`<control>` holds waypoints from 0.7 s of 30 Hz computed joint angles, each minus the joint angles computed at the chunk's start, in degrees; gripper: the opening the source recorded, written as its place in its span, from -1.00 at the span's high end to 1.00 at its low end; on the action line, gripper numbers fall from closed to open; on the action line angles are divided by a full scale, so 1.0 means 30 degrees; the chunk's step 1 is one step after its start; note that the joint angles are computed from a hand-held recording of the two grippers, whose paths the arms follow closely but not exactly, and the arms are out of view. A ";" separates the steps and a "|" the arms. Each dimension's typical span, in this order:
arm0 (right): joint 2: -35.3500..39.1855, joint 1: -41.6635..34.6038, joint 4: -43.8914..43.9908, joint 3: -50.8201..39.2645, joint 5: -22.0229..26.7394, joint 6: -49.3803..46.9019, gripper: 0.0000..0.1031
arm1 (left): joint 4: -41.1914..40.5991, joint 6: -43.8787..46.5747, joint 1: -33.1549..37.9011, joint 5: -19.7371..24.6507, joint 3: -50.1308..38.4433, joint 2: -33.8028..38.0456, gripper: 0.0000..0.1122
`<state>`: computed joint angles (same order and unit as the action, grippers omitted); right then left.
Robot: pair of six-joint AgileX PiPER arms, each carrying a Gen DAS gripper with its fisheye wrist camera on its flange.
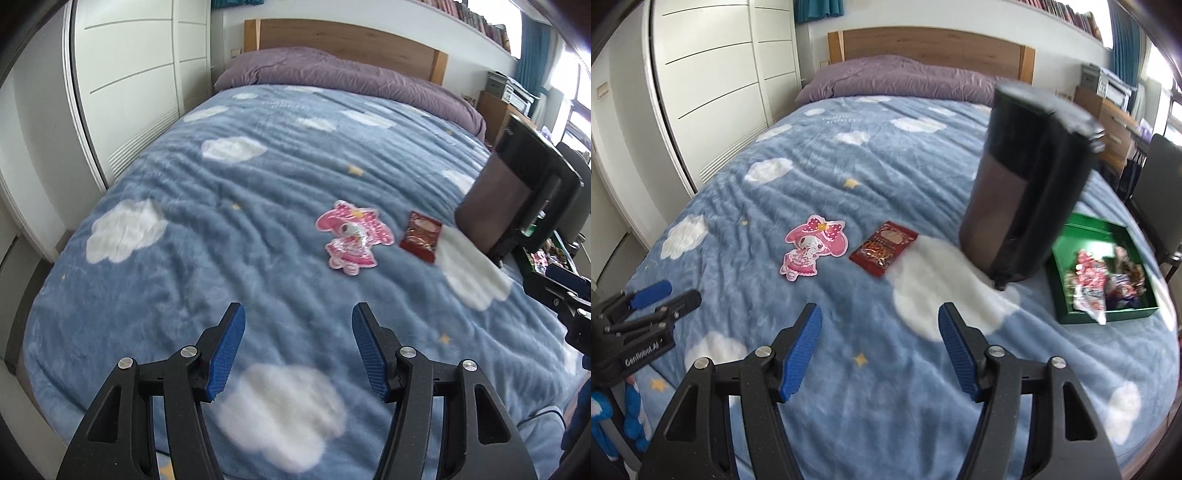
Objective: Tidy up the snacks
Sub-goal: 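Move both open tools away from the tray toward the remaining snack packs, then grasp the pink My Melody pack with the left tool while the right tool grasps the red-brown snack pack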
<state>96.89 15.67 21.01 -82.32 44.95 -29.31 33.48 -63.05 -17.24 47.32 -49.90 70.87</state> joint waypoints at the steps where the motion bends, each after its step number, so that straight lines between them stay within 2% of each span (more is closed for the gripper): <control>1: 0.0526 0.0246 -0.0156 -0.0363 -0.0092 0.0260 -0.64 | -0.0226 0.0305 0.0411 -0.0349 0.0057 0.0203 0.03; 5: 0.2488 0.1006 -0.0745 -0.2006 -0.0187 0.1327 -0.64 | -0.1593 0.2316 0.2216 -0.2107 -0.0343 0.1694 0.03; 10: 0.5346 0.1602 -0.1556 -0.5017 0.0153 0.2840 -0.65 | -0.3177 0.5066 0.3394 -0.3774 -0.2088 0.4377 0.03; 15: 0.8122 0.1741 -0.1991 -0.8371 0.0942 0.4127 -0.65 | -0.4173 0.7657 0.3725 -0.4571 -0.4435 0.7464 0.03; 21: 1.1917 0.1712 -0.2449 -1.3472 0.2784 0.5883 -0.65 | -0.6531 1.1312 0.4472 -0.5291 -0.6635 1.0367 0.03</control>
<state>132.65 20.81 13.67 -122.73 53.30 -11.66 13.89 -29.11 -3.82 31.44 -69.81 101.97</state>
